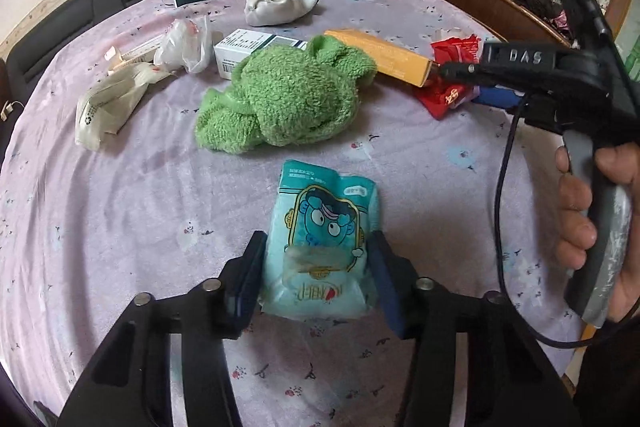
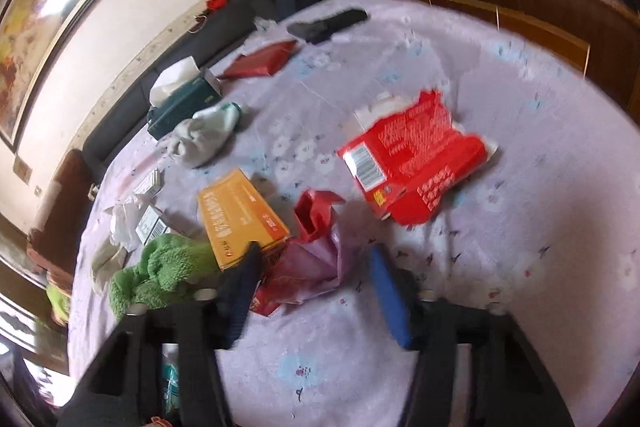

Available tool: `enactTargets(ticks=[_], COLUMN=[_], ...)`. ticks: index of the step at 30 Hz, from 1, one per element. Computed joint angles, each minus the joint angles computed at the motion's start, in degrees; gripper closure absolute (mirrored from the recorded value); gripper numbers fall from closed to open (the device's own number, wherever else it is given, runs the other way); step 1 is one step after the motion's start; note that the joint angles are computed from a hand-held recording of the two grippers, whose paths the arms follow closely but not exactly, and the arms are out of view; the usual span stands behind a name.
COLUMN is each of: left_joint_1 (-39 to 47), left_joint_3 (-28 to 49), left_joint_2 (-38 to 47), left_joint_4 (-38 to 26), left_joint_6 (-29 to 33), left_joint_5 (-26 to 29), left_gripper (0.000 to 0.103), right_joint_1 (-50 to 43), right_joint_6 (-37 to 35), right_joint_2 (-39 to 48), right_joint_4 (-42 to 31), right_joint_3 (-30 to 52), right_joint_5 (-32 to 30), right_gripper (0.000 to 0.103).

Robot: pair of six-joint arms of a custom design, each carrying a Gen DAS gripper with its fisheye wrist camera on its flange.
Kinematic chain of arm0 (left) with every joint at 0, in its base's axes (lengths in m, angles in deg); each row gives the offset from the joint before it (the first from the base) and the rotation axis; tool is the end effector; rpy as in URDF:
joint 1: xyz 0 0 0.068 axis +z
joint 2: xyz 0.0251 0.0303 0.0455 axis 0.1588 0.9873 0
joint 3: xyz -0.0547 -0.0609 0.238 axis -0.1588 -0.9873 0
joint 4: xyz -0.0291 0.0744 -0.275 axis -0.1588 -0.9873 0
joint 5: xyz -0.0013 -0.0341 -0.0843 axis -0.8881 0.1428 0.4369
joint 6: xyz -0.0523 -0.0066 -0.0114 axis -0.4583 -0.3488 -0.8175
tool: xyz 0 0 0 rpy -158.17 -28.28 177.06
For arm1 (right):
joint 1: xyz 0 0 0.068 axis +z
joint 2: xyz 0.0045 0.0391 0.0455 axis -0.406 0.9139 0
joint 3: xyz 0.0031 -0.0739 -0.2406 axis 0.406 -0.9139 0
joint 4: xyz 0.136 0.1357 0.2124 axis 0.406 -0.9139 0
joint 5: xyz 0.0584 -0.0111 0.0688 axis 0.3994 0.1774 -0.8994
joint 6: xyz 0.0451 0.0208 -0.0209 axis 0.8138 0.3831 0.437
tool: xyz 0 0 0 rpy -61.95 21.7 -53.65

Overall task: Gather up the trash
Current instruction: 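Grasp the teal wet-wipe pack with the left tool while the right tool grasps the red wrapper, then carry both items to the red basket and release them inside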

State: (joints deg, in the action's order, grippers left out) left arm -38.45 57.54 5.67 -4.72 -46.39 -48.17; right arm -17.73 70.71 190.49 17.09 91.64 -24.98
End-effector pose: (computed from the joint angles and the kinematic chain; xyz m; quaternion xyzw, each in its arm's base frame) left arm 0.1652 -0.1597 0.0536 -0.0779 0.9598 -0.0094 0.2694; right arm 0.3286 0.0516 0.0476 -0.0720 0.9308 0.2441 0.2624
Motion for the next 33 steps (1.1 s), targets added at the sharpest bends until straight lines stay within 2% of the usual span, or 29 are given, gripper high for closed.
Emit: enactTargets(ticks=[4, 6, 10, 13, 16, 21, 24, 27, 30, 33], left_joint_1=[-1.7, -2.4, -3.9, -5.9, -8.9, -17.1, -22.0, -26.7, -31.2, -34.8], left_joint_3=[1.0, 1.0, 0.7, -1.2, -2.2, 0.5, 2.7, 6.7, 11.7, 16.1], left_joint_2=[0.3, -0.6, -2.3, -5.8, -9.0, -12.9, -15.0, -15.5, -14.0, -12.6], left_joint_4=[-1.8, -2.5, -3.8, -3.9, -4.9, -11.6, -15.5, -19.9, -24.5, -27.8], left_joint_6=[-0.9, -1.3, -2.9, -5.6, -8.9, -15.3, -18.7, -20.9, -22.7, -23.5], left_joint_5=[-1.9, -2.7, -2.7, -1.8, -1.9, -7.3, -10.7, -14.2, -18.5, -21.9], left_gripper=[0.062, 0.071, 0.077, 0.082, 0.082, 0.082, 0.082, 0.082, 0.082, 0.082], right_joint_1=[-0.9, -1.8, -4.5, -8.3, -13.1, -22.9, -31.9, -39.4, -49.5, -59.8], right_joint_6=[-0.8, -1.2, -2.0, -3.6, -6.7, -13.5, -21.3, -29.7, -43.7, -61.6], right_joint_2=[-0.9, -2.8, -9.5, -18.1, -29.1, -50.2, -60.6, -64.1, -63.6, -58.5], right_joint_4=[0.6, 0.7, 1.1, -0.4, -5.7, -21.0, -34.0, -44.7, -58.2, -72.5], right_joint_3=[-1.6, -3.6, -9.1, -14.8, -20.1, -25.8, -26.4, -24.7, -21.3, -16.7], right_joint_5=[-1.2, -1.6, -2.4, -5.0, -9.0, -16.3, -22.5, -27.8, -33.2, -36.9], right_gripper=[0.072, 0.072, 0.074, 0.073, 0.073, 0.073, 0.073, 0.073, 0.073, 0.073])
